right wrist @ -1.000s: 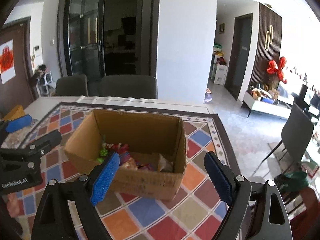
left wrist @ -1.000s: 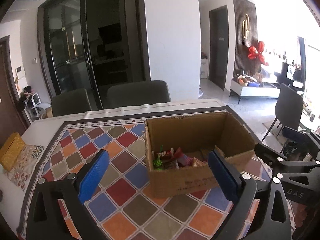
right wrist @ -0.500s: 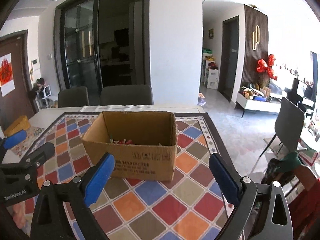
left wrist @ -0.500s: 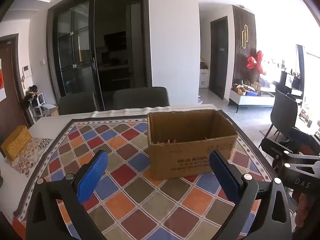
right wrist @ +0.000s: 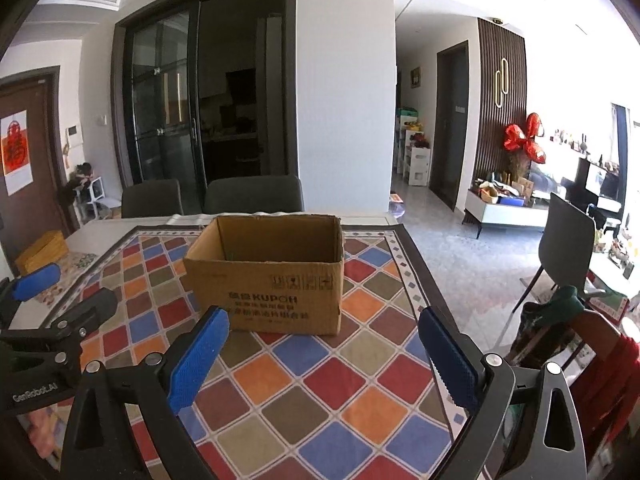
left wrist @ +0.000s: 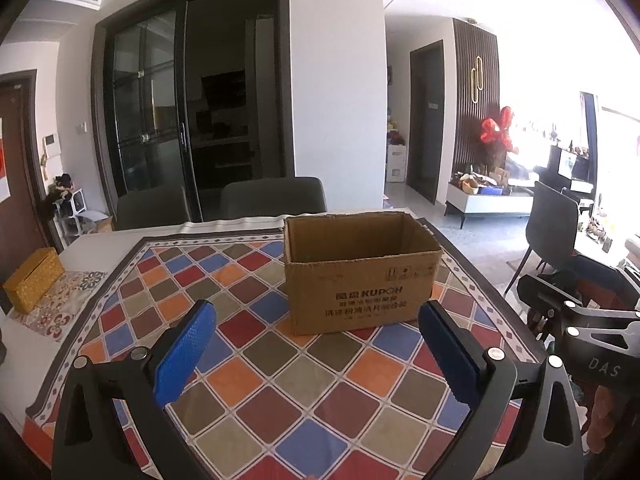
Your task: Organize snacks
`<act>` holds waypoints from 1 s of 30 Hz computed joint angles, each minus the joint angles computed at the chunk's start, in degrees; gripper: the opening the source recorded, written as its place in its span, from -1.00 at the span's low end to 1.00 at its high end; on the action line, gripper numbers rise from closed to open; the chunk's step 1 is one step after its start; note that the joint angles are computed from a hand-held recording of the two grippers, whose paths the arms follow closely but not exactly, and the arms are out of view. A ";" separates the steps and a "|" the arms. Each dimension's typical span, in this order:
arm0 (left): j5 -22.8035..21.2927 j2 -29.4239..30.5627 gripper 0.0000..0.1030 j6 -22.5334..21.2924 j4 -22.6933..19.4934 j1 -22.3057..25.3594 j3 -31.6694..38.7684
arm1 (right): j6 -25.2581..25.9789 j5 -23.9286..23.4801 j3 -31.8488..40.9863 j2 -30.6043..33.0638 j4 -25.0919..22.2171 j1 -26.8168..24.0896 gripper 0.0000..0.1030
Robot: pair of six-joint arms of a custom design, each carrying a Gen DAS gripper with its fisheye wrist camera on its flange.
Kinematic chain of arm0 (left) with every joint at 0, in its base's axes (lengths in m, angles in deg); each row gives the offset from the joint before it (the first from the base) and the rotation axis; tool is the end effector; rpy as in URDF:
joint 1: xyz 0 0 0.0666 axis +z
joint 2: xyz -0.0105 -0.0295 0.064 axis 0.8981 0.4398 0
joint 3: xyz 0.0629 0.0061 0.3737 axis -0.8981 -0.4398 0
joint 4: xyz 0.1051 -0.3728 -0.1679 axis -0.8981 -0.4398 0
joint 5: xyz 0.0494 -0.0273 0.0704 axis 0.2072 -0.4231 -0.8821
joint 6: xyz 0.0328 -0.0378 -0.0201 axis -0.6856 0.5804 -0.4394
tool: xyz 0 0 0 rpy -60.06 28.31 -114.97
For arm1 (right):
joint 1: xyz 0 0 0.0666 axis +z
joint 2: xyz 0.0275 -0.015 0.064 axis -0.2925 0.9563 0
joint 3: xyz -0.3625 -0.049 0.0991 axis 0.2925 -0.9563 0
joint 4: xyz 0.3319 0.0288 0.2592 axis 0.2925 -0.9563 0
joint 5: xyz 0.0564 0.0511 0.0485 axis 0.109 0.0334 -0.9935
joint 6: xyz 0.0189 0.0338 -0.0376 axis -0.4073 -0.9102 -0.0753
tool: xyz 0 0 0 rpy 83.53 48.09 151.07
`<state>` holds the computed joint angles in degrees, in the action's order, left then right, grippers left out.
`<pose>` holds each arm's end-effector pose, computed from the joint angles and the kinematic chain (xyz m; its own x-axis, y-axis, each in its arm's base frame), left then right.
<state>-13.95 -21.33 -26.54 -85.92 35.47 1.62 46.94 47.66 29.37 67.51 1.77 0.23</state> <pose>0.3678 -0.1764 0.4216 -0.4614 -0.0790 -0.8837 -0.2010 0.9794 0.0174 0.4647 0.1445 0.4500 -0.4735 -0.1521 -0.8676 -0.3137 0.9495 0.0047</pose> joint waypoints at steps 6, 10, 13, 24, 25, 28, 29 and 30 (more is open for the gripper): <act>-2.93 -1.85 1.00 0.63 -1.35 -2.17 -0.69 | 0.30 -0.95 -2.38 -3.00 0.12 0.10 0.88; -4.18 -2.45 1.00 1.14 -1.88 -3.13 -0.92 | -0.13 -1.67 -3.66 -4.56 0.12 0.00 0.88; -4.66 -2.67 1.00 1.31 -1.79 -3.41 -1.07 | -0.06 -1.43 -4.14 -5.14 0.18 -0.05 0.88; -5.97 -3.65 1.00 1.27 -1.49 -4.29 -1.50 | 0.30 -1.46 -5.03 -6.52 0.24 -0.19 0.88; -6.05 -3.70 1.00 1.29 -1.49 -4.33 -1.50 | 0.36 -1.46 -5.19 -6.77 0.30 -0.24 0.88; -6.47 -3.96 1.00 1.24 -1.43 -4.56 -1.66 | 0.33 -1.42 -5.20 -7.16 0.12 -0.16 0.88; -6.61 -4.08 1.00 1.22 -1.45 -4.61 -1.68 | 0.36 -1.50 -5.30 -7.33 0.16 -0.22 0.88; -6.69 -4.15 1.00 1.11 -1.38 -4.68 -1.71 | 0.37 -1.54 -5.18 -7.33 0.01 -0.20 0.88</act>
